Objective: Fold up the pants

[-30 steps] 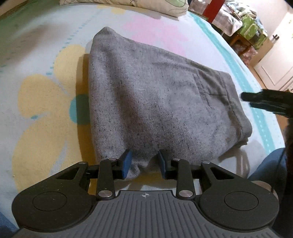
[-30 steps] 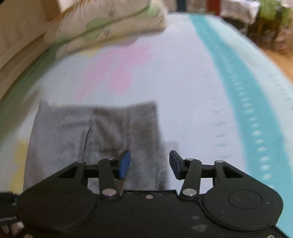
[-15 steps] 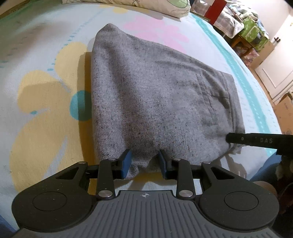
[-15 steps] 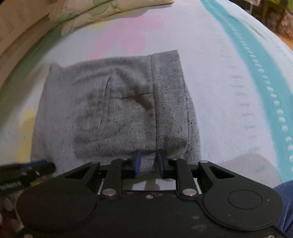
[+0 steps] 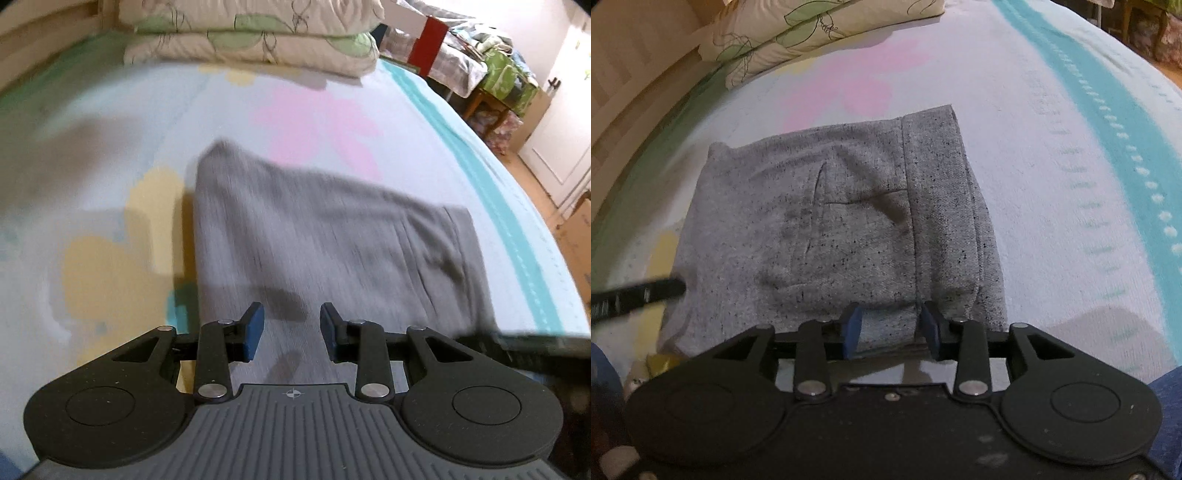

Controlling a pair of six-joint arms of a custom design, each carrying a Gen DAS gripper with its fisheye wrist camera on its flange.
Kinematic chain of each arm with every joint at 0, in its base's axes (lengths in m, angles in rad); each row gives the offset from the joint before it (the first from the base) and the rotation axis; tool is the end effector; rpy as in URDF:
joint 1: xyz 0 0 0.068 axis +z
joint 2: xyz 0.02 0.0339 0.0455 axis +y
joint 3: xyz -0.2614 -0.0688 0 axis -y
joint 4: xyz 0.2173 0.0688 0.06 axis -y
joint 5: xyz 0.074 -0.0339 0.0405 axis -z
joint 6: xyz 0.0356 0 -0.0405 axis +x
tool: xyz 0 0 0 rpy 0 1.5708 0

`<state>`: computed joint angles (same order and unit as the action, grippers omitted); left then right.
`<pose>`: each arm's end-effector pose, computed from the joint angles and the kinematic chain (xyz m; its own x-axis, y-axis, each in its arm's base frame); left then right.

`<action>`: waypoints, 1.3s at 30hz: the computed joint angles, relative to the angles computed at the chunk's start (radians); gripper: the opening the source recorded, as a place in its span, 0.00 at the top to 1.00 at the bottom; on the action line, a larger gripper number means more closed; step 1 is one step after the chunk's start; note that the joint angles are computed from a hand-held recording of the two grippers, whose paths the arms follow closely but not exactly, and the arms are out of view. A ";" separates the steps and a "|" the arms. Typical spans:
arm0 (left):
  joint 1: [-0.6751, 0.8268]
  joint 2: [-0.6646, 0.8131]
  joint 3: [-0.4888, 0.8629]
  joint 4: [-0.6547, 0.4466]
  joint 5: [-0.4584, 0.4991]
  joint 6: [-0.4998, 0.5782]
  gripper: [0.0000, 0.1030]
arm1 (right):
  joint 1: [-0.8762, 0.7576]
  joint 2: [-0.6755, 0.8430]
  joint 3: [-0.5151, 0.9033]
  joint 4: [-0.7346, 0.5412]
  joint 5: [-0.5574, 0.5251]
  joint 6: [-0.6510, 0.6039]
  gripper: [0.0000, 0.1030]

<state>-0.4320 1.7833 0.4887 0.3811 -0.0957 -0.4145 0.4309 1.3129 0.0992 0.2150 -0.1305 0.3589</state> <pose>0.2366 -0.1053 0.0897 -0.8045 -0.0705 -0.5897 0.0434 0.9833 -0.1768 0.1295 0.0646 0.0917 -0.8832 -0.0227 -0.4685 -0.1794 0.9393 0.2926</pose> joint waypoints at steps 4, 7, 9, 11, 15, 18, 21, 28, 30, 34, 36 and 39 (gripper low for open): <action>0.065 0.130 0.198 -0.081 -0.018 0.045 0.68 | -0.020 0.018 0.002 0.031 -0.038 0.023 0.58; 0.097 0.226 0.324 -0.136 -0.007 0.021 0.68 | -0.052 0.054 -0.006 0.080 -0.070 0.013 0.55; 0.110 0.294 0.415 -0.186 -0.007 0.005 0.68 | -0.062 0.066 -0.011 0.101 -0.082 0.012 0.54; 0.111 0.352 0.488 -0.233 -0.017 -0.004 0.68 | -0.061 0.082 -0.017 0.129 -0.088 0.020 0.52; 0.095 0.420 0.551 -0.265 -0.046 -0.004 0.68 | -0.086 0.135 -0.024 0.192 -0.119 0.012 0.49; 0.071 0.425 0.541 -0.248 -0.089 0.017 0.67 | -0.091 0.137 -0.022 0.197 -0.133 0.024 0.46; 0.067 0.429 0.545 -0.252 -0.099 0.030 0.67 | -0.105 0.151 -0.020 0.212 -0.152 0.027 0.44; 0.052 0.443 0.578 -0.287 -0.129 0.052 0.67 | -0.124 0.169 -0.018 0.227 -0.180 0.023 0.38; 0.050 0.445 0.575 -0.279 -0.132 0.052 0.67 | -0.106 0.156 -0.021 0.222 -0.170 0.041 0.37; 0.056 0.447 0.586 -0.294 -0.120 0.053 0.67 | -0.069 0.157 -0.023 0.234 -0.143 0.077 0.36; 0.063 0.448 0.598 -0.311 -0.106 0.055 0.67 | -0.063 0.159 -0.022 0.236 -0.140 0.081 0.35; 0.072 0.451 0.611 -0.326 -0.092 0.062 0.67 | -0.053 0.166 -0.024 0.248 -0.137 0.094 0.34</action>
